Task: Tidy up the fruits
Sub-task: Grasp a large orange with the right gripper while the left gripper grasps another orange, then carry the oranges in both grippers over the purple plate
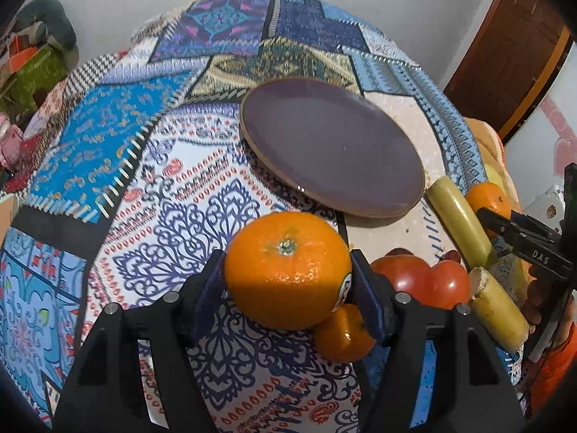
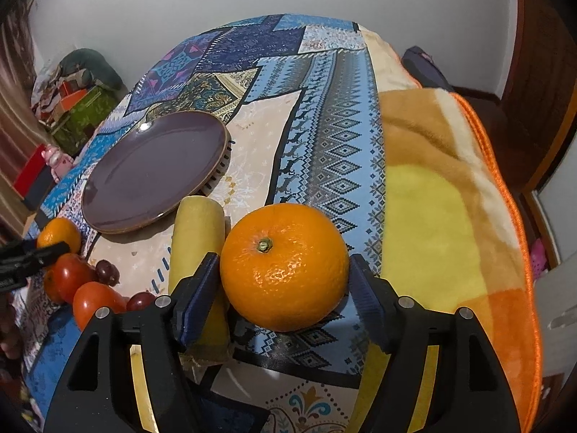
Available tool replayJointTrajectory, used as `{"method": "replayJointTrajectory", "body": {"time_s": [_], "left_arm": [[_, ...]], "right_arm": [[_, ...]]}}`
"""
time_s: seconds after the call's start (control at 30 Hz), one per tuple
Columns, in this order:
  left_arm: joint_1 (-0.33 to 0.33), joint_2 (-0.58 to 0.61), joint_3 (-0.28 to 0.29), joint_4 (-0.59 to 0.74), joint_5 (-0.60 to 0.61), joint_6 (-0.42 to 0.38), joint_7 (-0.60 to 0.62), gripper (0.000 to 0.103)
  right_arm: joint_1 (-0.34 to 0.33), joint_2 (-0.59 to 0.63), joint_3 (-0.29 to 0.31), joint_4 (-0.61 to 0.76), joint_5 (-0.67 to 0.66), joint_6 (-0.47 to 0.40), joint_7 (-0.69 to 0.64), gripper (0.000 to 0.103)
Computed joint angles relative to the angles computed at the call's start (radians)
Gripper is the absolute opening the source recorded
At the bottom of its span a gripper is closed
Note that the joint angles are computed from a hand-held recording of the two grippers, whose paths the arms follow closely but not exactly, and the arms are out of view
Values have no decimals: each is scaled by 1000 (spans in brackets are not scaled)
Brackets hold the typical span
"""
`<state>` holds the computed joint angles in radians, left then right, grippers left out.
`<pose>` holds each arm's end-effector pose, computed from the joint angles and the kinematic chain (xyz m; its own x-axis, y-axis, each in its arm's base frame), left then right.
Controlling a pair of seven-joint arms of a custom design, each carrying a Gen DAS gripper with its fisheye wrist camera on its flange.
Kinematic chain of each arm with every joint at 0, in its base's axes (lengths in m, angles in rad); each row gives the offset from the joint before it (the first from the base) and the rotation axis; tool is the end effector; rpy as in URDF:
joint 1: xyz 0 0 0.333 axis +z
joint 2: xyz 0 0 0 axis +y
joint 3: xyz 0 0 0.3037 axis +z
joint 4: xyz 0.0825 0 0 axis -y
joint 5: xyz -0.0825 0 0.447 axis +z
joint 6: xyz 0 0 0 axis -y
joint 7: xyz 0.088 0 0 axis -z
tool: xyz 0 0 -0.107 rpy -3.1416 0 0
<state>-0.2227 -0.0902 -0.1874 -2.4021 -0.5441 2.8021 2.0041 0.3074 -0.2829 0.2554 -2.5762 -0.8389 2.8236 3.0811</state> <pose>0.5268 -0.2020 0.3435 -0.4050 -0.8975 0.1746 -0.8234 0.2750 -0.4964 0.4083 0.2971 0.3466 -0.1329 -0.9753 -0.1766 -0.7618 0.2145 -0.6113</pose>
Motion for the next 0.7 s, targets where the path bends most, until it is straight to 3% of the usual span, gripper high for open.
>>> {"method": "replayJointTrajectory", "body": {"time_s": [0.7], "left_arm": [[-6, -78, 17, -36, 14, 41, -31, 66]], "right_arm": [[-10, -75, 25, -15, 7, 3, -14, 66]]}}
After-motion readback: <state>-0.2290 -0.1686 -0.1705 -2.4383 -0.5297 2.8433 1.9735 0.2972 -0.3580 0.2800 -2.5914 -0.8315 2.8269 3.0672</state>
